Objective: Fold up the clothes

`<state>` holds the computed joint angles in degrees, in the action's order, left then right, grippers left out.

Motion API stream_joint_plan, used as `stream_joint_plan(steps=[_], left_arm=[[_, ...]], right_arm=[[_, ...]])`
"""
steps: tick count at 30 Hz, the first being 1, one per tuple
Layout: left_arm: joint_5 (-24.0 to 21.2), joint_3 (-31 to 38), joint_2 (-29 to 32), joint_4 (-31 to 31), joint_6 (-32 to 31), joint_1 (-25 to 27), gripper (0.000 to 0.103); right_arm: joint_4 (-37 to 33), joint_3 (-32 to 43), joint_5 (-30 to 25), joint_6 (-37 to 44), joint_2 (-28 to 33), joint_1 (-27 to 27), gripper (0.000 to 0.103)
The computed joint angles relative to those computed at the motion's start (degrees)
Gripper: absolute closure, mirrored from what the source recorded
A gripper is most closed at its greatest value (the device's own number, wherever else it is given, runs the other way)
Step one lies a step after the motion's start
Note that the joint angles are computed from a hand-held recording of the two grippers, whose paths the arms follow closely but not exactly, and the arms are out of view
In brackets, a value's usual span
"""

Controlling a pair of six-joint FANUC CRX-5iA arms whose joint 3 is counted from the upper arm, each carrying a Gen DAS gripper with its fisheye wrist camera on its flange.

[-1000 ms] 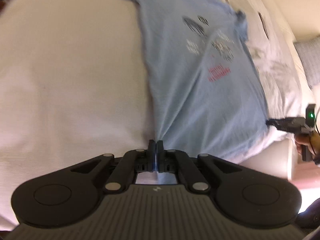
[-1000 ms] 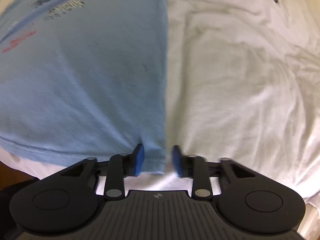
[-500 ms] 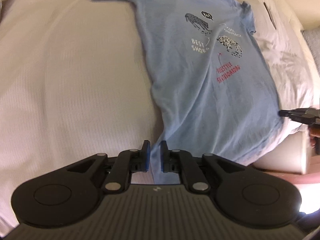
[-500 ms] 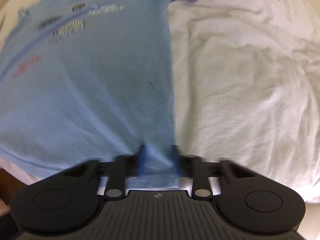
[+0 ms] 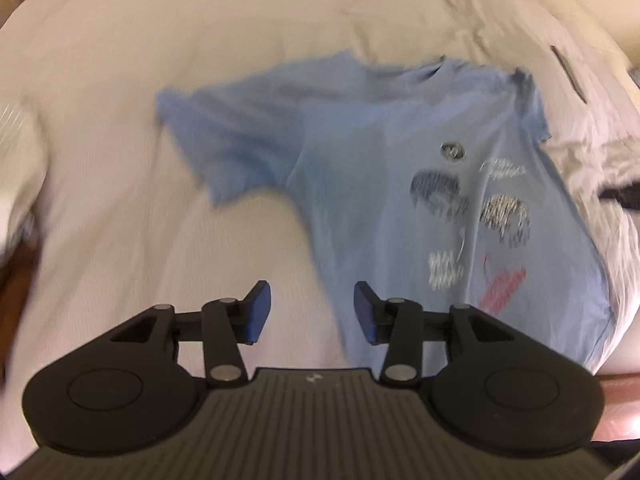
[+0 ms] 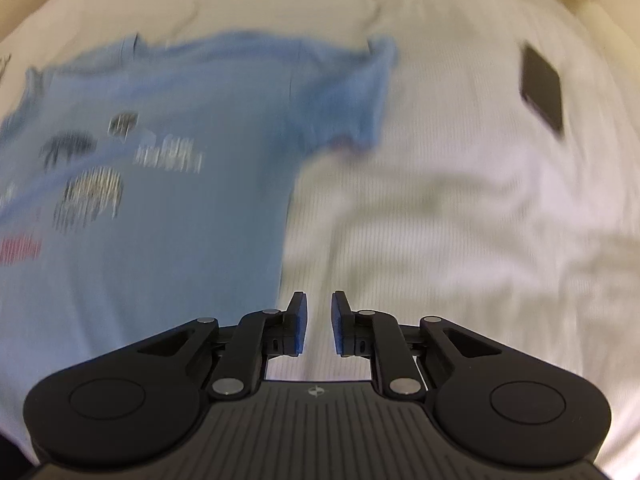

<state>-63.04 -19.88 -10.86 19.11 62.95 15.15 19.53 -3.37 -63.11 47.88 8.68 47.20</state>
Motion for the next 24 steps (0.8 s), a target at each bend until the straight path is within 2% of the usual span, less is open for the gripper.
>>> stream_joint_plan(steps=[1,4,8,12,15,19,24], left_arm=[[0.95,1.27,1.68,0.4,-0.99,-0.71,0.058],[4.81,3.62,6.79,3.52,-6.97,-2.58,0.057],[8.82,6.95,13.11,6.71,-10.59,-5.86,0.057],[12.46,10.8,18.42,8.21,-13.78,-11.37,0.057],[14.74,13.95,22.46,9.34,-14.7,-16.01,0.056],[15.61,19.77,28.51,8.49,-13.74,-22.19,0.056],[16.24,28.02,36.33,7.07,-11.63,-28.38,0.054]], right_arm=[[0.53,1.48,0.72,0.99,1.21,-0.99,0.083],[2.38,6.73,3.37,2.94,5.78,-4.09,0.074],[2.13,13.25,5.61,4.21,11.05,-8.0,0.065],[1.73,18.65,6.37,9.42,15.83,-11.02,0.063],[-0.57,22.29,6.97,13.76,18.7,-13.52,0.053],[-8.79,25.24,8.01,17.2,21.29,-17.17,0.051],[-25.97,29.0,10.3,26.31,23.79,-23.18,0.051]])
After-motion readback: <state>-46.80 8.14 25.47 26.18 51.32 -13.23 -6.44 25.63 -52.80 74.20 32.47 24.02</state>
